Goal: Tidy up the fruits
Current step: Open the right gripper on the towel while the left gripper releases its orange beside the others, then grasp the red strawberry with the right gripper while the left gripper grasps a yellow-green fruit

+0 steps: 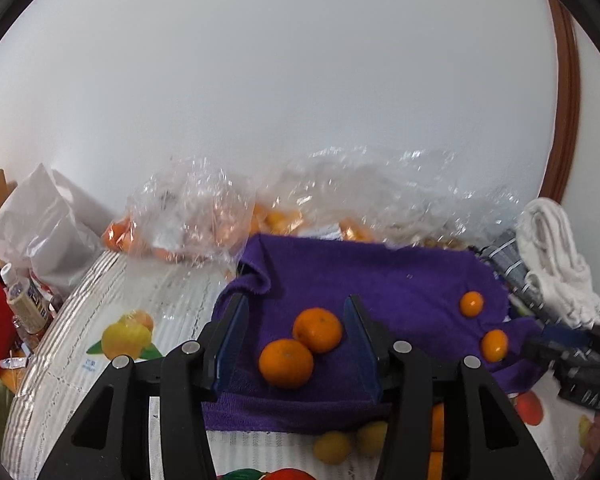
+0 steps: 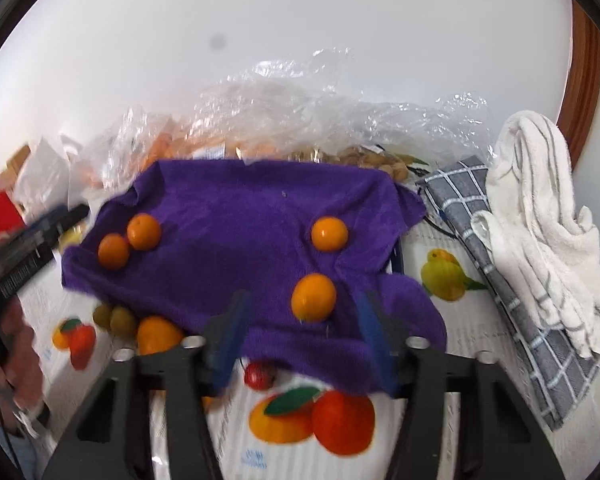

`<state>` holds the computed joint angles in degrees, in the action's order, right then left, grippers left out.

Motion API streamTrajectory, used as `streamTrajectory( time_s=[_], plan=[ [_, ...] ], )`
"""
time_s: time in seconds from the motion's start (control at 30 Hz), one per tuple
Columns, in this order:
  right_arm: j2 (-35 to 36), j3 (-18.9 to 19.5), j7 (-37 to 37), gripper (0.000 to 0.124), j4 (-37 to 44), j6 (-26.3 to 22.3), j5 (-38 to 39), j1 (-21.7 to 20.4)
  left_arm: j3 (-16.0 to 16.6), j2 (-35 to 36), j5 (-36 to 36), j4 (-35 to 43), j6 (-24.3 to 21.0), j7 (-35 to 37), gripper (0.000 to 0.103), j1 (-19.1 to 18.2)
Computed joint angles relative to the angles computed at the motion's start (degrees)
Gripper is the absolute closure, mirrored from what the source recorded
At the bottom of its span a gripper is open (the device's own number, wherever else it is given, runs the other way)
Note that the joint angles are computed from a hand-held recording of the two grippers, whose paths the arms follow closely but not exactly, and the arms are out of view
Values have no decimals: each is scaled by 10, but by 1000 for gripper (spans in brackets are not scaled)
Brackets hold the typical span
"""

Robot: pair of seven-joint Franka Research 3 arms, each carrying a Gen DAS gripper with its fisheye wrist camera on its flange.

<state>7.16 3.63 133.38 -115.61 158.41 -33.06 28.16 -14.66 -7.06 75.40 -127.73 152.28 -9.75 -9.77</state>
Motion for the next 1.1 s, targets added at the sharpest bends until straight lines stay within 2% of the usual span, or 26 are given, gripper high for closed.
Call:
streamTrajectory(
  time_s=[0.2,0.57,0.67,0.7,0.8,0.87,1.0,1.1],
  plan=[
    [-26,20,-61,82,-59,39,68,-10,-4,-28,29,-13,26,-38,55,6],
    [23,16,-117,86,-35,29,152,3,-7,-26,6,-15,10,-20,55,7],
    [28,-1,-98,98,-29,22,118,21,-8,-28,0,-16,7,-18,55,7],
    [29,5,-117,102,-30,26,134,17,-9,-27,-3,-16,1,-11,55,7],
    [23,-2,-113,102,-37,30,125,22,-11,-31,-14,-18,-4,9,55,3],
    [13,-11,-94,102,-47,34,94,28,-11,-35,-39,-21,-9,48,56,-2],
    [-26,-14,-43,102,-86,61,37,16,-9,-55,-85,-53,27,90,55,-4],
    [-47,-7,-4,102,-104,75,15,-6,-3,-62,-149,-87,69,134,55,-7]
  ],
)
